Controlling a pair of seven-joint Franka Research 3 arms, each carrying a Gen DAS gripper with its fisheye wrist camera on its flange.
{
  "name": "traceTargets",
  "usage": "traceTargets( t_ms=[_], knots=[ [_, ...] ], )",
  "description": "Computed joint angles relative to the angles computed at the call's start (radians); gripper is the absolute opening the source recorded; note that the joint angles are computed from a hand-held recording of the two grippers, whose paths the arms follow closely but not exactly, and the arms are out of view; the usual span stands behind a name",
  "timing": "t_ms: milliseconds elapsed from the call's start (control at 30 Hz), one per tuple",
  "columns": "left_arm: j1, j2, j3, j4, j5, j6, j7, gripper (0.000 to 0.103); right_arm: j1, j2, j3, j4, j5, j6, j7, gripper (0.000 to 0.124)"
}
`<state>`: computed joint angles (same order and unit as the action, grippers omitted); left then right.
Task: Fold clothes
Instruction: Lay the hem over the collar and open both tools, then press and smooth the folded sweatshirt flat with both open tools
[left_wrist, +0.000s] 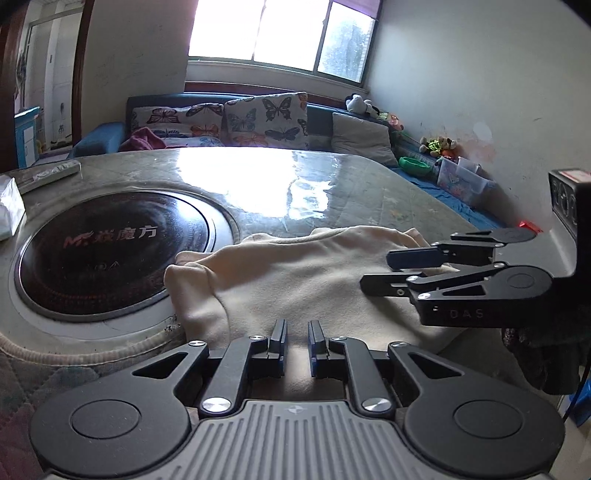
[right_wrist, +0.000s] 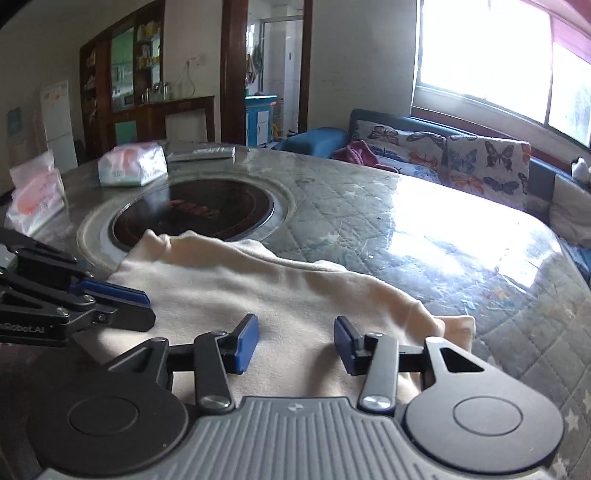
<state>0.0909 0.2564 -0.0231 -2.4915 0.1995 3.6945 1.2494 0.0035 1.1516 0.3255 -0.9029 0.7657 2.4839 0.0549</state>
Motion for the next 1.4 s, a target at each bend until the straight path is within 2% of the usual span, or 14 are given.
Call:
traceTargets(
  t_ms=[67,133,300,433,567,733,933,1000,1133,1200,1300,1400],
  knots=[
    [-0.02,-0.006,0.013,-0.004,-0.046,0.012,0.027,0.022,-0.018,-0.02,0.011,-0.032,0.013,-0.002,-0.023,0.046],
    [-0.029,-0.005,0.02,0.005,-0.088,0.014,0.041,0.025,-0.043,-0.056,0.029,-0.096,0.038,0.015,-0.086,0.048],
    [-0.031,0.029,0.038,0.059,-0.164,-0.009,0.04,0.025,-0.05,-0.082,0.016,-0.155,0.064,0.037,-0.126,0.053],
    [-0.037,0.062,0.06,0.099,-0.218,-0.049,0.04,0.022,-0.054,-0.077,0.011,-0.146,0.075,0.023,-0.098,0.054],
    [-0.044,0.062,0.076,0.097,-0.254,-0.047,0.036,0.022,-0.064,-0.093,0.02,-0.17,0.095,0.041,-0.125,0.055],
    [-0.031,0.005,0.045,0.037,-0.207,0.017,0.026,0.025,-0.079,-0.108,0.025,-0.195,0.132,0.068,-0.139,0.055],
    [0.009,-0.017,-0.01,-0.008,-0.032,0.052,-0.029,0.025,-0.088,-0.099,0.004,-0.171,0.13,0.049,-0.065,0.054],
    [-0.01,-0.008,-0.007,-0.009,-0.04,0.044,-0.008,0.025,-0.085,-0.083,-0.01,-0.141,0.12,0.03,-0.012,0.054],
    [-0.031,0.006,-0.003,-0.011,-0.058,0.032,0.016,0.025,-0.082,-0.068,-0.02,-0.123,0.098,0.055,0.026,0.054],
    [-0.034,0.008,-0.002,-0.012,-0.062,0.035,0.02,0.025,-0.095,-0.069,-0.005,-0.121,0.104,0.051,0.031,0.053],
    [-0.035,0.009,-0.002,-0.015,-0.063,0.048,0.02,0.027,-0.116,-0.08,0.035,-0.138,0.14,0.065,-0.026,0.053],
    [-0.041,0.009,-0.002,-0.018,-0.071,0.046,0.028,0.027,-0.11,-0.062,0.032,-0.097,0.14,0.002,-0.008,0.053]
  ],
)
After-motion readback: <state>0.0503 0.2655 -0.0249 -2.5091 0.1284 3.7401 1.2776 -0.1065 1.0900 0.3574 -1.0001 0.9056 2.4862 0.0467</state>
